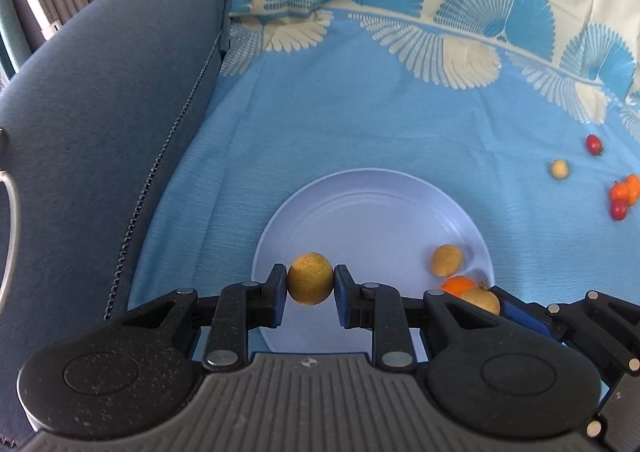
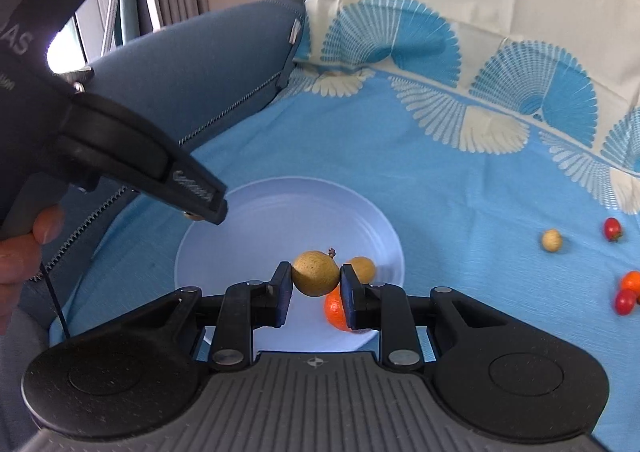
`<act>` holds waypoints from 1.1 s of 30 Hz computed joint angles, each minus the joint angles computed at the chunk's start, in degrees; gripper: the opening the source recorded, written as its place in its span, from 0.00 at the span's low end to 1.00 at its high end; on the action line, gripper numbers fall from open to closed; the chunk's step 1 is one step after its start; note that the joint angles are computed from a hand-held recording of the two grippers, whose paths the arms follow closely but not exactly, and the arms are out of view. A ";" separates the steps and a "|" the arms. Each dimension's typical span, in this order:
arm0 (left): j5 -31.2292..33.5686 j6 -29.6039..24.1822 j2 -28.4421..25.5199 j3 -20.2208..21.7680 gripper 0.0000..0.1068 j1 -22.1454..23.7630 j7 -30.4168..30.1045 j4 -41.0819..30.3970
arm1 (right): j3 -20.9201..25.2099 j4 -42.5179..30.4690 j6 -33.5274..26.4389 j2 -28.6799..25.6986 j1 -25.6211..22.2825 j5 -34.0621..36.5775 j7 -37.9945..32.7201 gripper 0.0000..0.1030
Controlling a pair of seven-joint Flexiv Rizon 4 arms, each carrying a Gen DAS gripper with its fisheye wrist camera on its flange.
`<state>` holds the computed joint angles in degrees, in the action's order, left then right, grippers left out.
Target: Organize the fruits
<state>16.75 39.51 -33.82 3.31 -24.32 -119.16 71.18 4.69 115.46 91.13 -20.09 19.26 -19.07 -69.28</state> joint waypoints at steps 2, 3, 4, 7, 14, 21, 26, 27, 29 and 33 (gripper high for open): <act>-0.14 -0.62 -1.03 -0.06 0.26 0.19 0.41 -0.86 | 0.14 -0.91 -0.55 -1.03 -0.08 -0.30 -0.61 0.26; -0.15 -0.97 -1.54 -0.02 0.26 0.22 0.62 -1.32 | 0.00 -1.14 -0.70 -1.38 0.02 -0.46 -0.79 0.26; -0.11 -1.30 -1.94 0.07 0.26 0.20 0.77 -1.71 | 0.29 -1.62 -1.10 -1.85 -0.19 -0.43 -1.12 0.26; -0.16 -2.23 -3.07 0.26 0.26 0.22 1.32 -2.81 | 0.65 -2.76 -2.20 -2.98 -0.46 -0.29 -1.75 0.26; 0.33 -2.97 -4.18 0.75 0.62 -0.15 1.96 -4.15 | 1.22 -4.11 -2.33 -4.70 -1.13 -0.39 -3.83 0.27; 4.46 -0.67 0.12 2.41 0.96 -2.31 -1.56 -0.41 | -5.72 0.56 1.68 -0.57 3.94 -3.39 -1.82 0.85; 4.85 -0.02 7.44 1.03 0.96 -2.64 -5.68 8.10 | -4.37 5.95 0.27 6.25 3.06 -3.80 0.03 0.93; 5.28 -0.34 8.76 0.78 0.96 -2.80 -6.62 9.47 | -4.71 7.25 0.13 7.76 3.34 -4.51 1.38 0.95; 6.18 -1.85 11.06 0.10 0.96 -3.04 -8.15 11.54 | -5.64 9.95 0.55 10.64 3.68 -7.35 4.28 0.96; 7.78 -3.11 15.47 -1.82 0.96 -2.94 -10.39 15.27 | -8.38 14.70 1.40 15.95 3.93 -17.37 13.63 0.97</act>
<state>24.52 36.40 -18.35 1.49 -27.26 -129.55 86.45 -3.69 130.16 92.53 -4.14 23.19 -36.43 -55.65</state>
